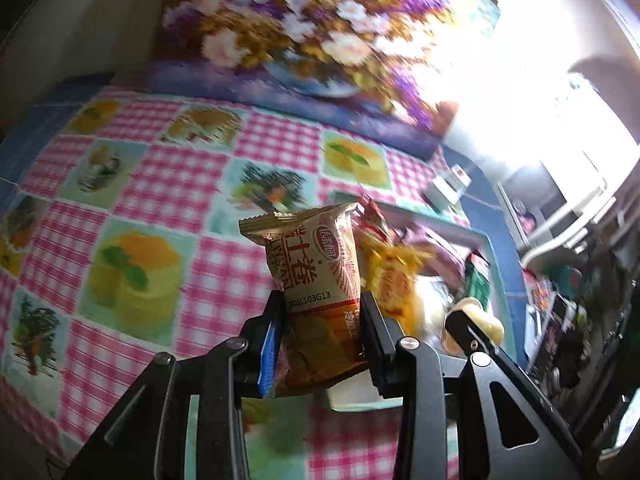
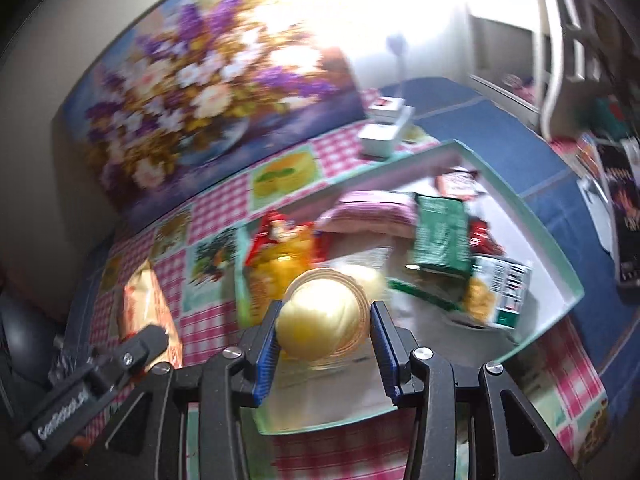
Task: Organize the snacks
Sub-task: 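Carry the tan pack and cup bun into the white tray and open both tools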
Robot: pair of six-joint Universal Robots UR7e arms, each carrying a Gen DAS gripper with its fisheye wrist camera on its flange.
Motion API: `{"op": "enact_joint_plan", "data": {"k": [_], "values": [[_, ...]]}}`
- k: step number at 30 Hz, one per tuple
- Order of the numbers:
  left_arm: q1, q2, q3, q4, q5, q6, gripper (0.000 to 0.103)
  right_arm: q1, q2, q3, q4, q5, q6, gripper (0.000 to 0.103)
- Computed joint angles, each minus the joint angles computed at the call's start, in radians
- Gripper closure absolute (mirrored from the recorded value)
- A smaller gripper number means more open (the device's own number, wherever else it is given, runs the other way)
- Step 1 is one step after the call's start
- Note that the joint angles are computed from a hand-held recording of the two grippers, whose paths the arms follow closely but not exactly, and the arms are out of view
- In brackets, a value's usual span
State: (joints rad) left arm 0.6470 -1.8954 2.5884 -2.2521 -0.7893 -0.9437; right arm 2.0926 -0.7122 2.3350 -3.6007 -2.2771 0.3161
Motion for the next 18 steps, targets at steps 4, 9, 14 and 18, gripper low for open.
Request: {"op": "enact_joint_plan", "data": {"k": [4,9,14,18], "values": [[0.025,0.072,-0.002,-0.078,-0.082,0.047,0.065,-0.042,-0.025,0.02,0.042,-0.009,0.049,0.057],[0.03,0.141,-0.006,-0.12,-0.135,0.072,0.065,-0.077,-0.041,0.034,0.067,0.006,0.066,0.057],[0.04,0.218,-0.013,-0.147,-0.163,0.083,0.065,-0.102,-0.038,0.036,0.083,0.01,0.079,0.057],[0.055,0.26,-0.015,-0.182,-0.186,0.097,0.066,-0.126,-0.036,0.041,0.084,0.011,0.097,0.057]]}}
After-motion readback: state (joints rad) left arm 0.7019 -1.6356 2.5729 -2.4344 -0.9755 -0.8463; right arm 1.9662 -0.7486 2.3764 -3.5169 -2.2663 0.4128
